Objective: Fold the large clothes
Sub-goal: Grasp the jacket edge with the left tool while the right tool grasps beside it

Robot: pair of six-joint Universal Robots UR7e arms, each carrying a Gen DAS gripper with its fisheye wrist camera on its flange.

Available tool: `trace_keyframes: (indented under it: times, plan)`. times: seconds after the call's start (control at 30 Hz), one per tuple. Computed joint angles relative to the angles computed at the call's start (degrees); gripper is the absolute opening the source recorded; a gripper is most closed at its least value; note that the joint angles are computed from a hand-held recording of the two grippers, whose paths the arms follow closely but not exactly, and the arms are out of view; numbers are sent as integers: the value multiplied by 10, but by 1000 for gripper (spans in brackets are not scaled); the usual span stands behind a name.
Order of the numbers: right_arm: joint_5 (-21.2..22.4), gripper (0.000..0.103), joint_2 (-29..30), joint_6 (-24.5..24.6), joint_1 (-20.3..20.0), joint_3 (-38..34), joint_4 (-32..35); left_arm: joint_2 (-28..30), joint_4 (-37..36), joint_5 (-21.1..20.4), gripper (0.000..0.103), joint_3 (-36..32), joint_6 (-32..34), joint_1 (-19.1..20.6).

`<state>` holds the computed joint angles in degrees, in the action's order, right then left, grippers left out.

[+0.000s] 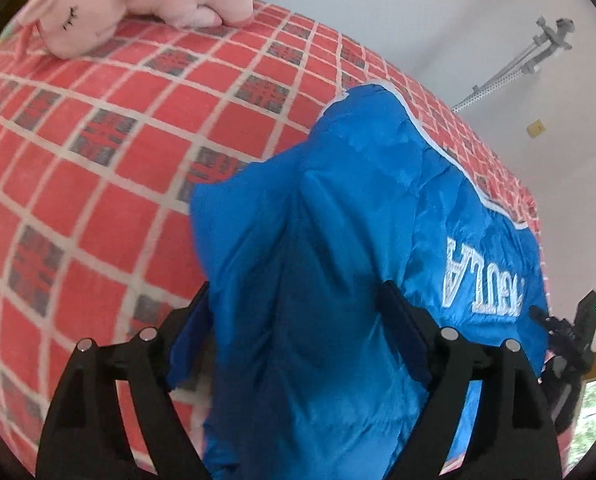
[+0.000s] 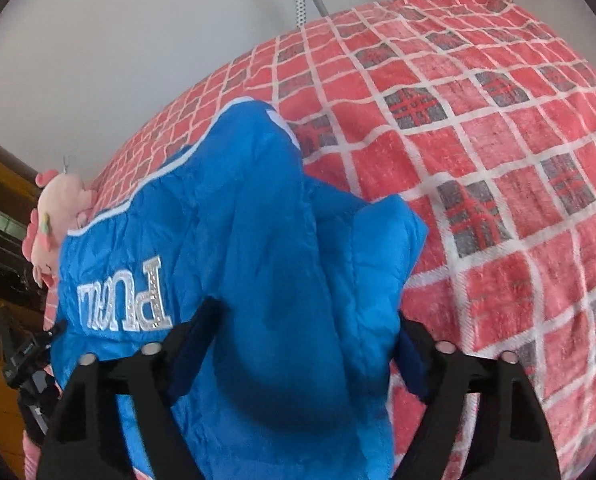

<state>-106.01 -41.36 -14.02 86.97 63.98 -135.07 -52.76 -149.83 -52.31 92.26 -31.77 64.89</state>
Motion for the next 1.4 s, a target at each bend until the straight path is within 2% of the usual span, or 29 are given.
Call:
trace_keyframes:
  times: [0.03, 0.07, 0.1, 0.13, 0.17, 0.23, 0.37, 0.47, 0.7, 0.87, 1.1, 1.23, 1.4]
  plan:
    - [4, 58, 3, -1, 0, -6, 2, 3, -11, -5, 60, -1, 7, 0]
    - [10, 47, 0, -2, 0, -3, -1, 1, -16, -9, 55, 0, 9, -1]
    - [19, 37, -4, -3, -1, 2, -4, 0, -23, -15, 41, 2, 11, -2]
    - [29, 33, -6, -1, -1, 1, -1, -3, -39, -23, 29, 8, 14, -3]
    - [41, 26, -12, 1, -2, 6, 0, -5, -53, -30, 25, 13, 15, -4]
    - [59, 22, -24, 0, -2, 16, -3, -11, -83, -31, 16, 25, 17, -12]
    - [68, 18, -50, -16, 11, 39, -10, -20, -100, 10, 13, 38, 35, -50]
    - [73, 17, -73, -27, 23, 54, -6, -33, -111, 21, 12, 50, 44, -76]
    - [95, 17, -159, -45, 42, 129, 3, -104, -97, 58, 12, 120, 27, -150]
    - [107, 17, -235, -51, 43, 206, 16, -167, -24, 76, 12, 186, -44, -202]
    - [94, 17, -326, -51, 32, 316, 27, -249, 62, 76, 12, 289, -173, -265]
    - [81, 17, -362, -44, 15, 374, 19, -267, 69, 75, 13, 334, -214, -270]
    - [34, 18, -359, -38, -3, 420, -24, -247, 70, 77, 17, 366, -238, -241]
